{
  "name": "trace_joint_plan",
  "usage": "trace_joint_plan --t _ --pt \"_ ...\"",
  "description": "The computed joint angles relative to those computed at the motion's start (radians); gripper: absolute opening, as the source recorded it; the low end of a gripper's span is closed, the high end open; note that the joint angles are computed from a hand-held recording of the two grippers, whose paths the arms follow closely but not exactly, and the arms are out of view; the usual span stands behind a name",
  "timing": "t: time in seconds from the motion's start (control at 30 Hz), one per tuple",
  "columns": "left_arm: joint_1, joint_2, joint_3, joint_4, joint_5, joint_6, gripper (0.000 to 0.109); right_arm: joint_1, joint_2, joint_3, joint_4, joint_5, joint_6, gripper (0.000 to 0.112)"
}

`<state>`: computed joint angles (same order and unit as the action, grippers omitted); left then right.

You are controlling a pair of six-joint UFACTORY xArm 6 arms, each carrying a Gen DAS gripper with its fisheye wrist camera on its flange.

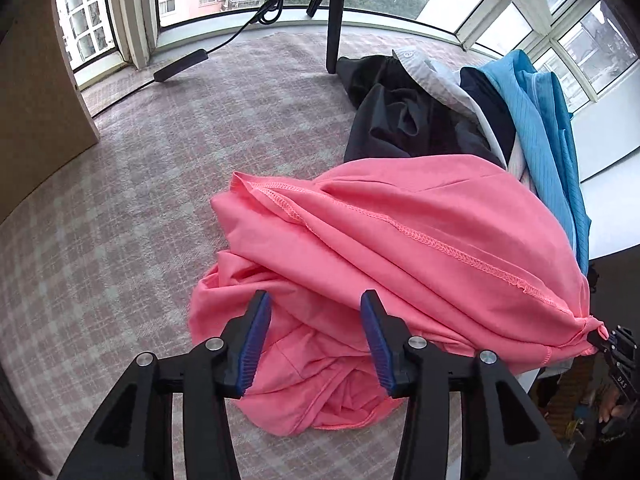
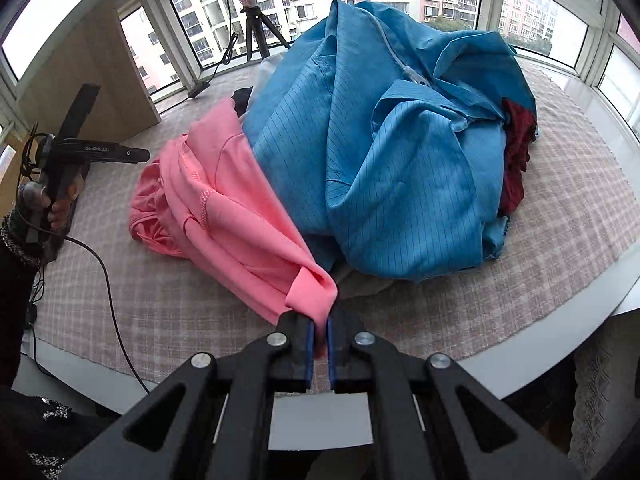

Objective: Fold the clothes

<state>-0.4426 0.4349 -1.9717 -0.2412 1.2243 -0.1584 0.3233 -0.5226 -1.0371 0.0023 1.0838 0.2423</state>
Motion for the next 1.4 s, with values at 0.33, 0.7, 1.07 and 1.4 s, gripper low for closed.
trace_joint_plan --t 0.33,0.7,1.07,1.4 --pt "-0.015 0.177 -0.177 -0.057 -0.006 -0.045 0.043 -0.026 0.071 -0.058 0.032 0.013 -0.082 0.005" --pt "0.029 -0.081 0.144 -0.098 -0.154 0.025 0.003 0.016 0.133 -0.232 -0.012 0.136 -0.187 0.039" --pt "0.037 -0.198 0.291 -0.089 -0.206 0.027 0.003 0.208 0.448 -0.412 -0.148 0.11 -0.307 0.039" --pt "0.06 -0.318 0.461 -0.081 -0.224 0.05 0.001 0.117 0.392 -0.471 -0.138 -0.016 -0.278 0.002"
